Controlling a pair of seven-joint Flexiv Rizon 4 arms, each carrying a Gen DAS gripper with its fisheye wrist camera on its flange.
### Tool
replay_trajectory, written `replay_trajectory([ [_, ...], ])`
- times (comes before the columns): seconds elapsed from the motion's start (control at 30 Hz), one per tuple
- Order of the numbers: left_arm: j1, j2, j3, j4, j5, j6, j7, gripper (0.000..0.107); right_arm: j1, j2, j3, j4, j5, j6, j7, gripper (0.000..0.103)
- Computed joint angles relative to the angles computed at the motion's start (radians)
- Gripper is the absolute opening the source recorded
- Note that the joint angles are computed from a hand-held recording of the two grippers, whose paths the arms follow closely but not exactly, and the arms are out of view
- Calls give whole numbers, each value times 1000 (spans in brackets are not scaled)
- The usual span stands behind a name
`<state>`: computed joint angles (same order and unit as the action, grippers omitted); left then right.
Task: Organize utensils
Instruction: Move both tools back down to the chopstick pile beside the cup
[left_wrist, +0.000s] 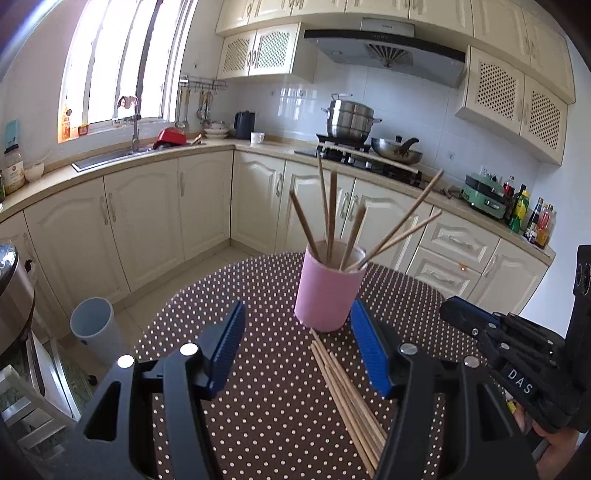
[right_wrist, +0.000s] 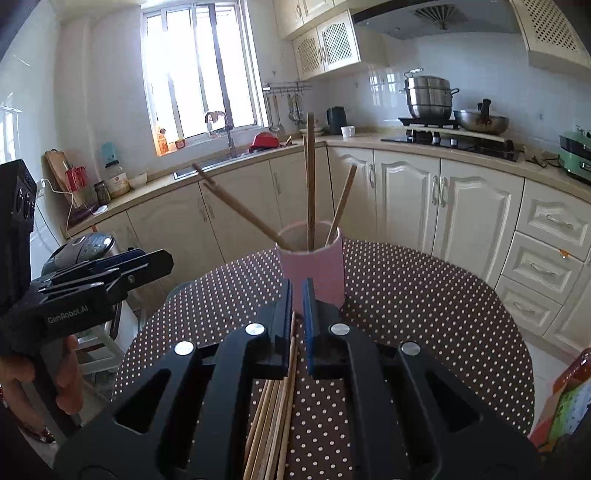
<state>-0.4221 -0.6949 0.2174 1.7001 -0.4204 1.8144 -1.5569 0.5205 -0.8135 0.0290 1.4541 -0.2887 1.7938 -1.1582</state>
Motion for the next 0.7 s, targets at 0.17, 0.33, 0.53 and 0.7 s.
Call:
replay_trajectory([
  [0.17,-13,-46,27,-48,37,-204,-3,60,-75,-43,130,-40,-60,-193,-34,7],
  [0.33,-9,-90,33,-100,104,-328,-31,60,-74,-82,156,-84,-48,-333,-89,7],
  [0.53,54,-102,-43,-104,161,-346,-64,60,-70,-116,172,-129,-11,-425,-147,7],
  [0.7,113,-103,-105,-102,203,-357,-94,60,-57,-137,174,-161,23,-447,-176,7],
])
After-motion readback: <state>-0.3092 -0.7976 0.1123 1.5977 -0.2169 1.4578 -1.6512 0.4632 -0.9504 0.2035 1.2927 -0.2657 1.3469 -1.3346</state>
